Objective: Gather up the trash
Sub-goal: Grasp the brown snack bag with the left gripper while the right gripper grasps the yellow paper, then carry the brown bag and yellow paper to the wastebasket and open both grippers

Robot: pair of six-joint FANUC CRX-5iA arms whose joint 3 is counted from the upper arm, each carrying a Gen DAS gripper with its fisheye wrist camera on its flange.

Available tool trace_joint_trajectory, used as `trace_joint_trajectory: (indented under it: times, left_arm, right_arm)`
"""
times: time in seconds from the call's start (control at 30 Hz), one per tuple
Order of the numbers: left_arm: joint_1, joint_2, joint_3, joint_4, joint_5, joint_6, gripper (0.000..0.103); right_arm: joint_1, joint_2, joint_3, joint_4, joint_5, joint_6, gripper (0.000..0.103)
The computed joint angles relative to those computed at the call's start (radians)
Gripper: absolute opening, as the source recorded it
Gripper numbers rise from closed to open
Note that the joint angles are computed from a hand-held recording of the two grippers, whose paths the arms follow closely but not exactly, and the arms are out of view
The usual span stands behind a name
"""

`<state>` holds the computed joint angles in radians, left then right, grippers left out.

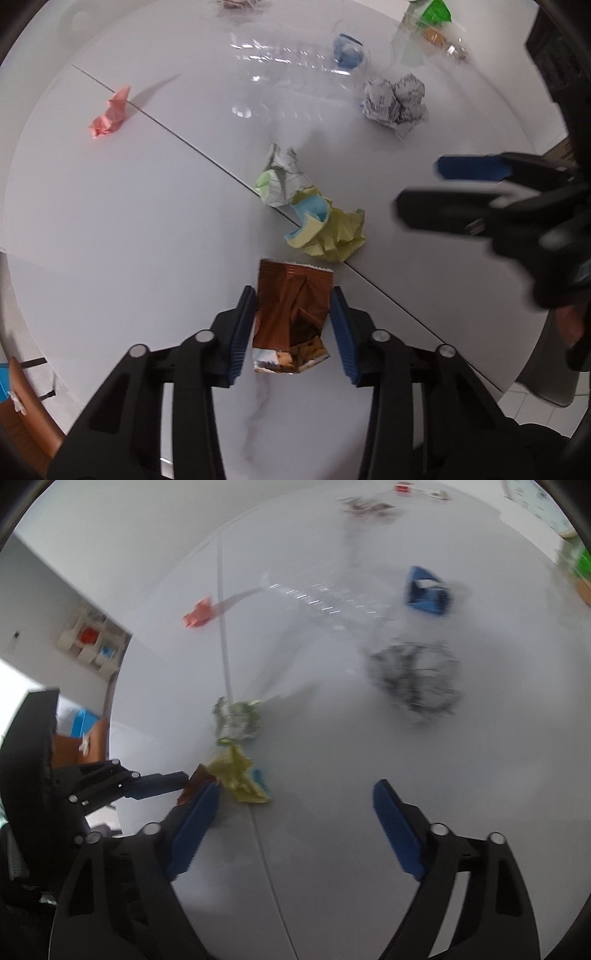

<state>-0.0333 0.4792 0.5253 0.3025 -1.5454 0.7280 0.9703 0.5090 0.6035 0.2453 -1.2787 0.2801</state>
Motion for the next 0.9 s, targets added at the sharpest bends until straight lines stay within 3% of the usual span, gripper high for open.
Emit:
trace_joint_trajectory:
  times: [0.37,0.43,0.73,0.9]
  left_arm:
    - [0.07,-0.004,0.02,0.055,-0.001,0.069,0.031]
    - [0.073,-0.005,0.02,0.063,0.011,0.081,0.031]
    - [0.148,-0.016,0.03,0.112,0.02,0.097,0.031]
    - [0.213,-0.029,0.031,0.133,0.026,0.098,0.031]
  right_arm:
    - [-0.016,0.121,0.16,-0.059,-0.021,0.133,0.05]
    - [-0.017,0.141,0.189,-0.073,-0.044,0.149,0.039]
    - [0.014,0.155,0.249,-0.018,-0.119,0.119,0.035]
    - [0.041,0.198,0.367,0.005,-0.173,0.106,0.035]
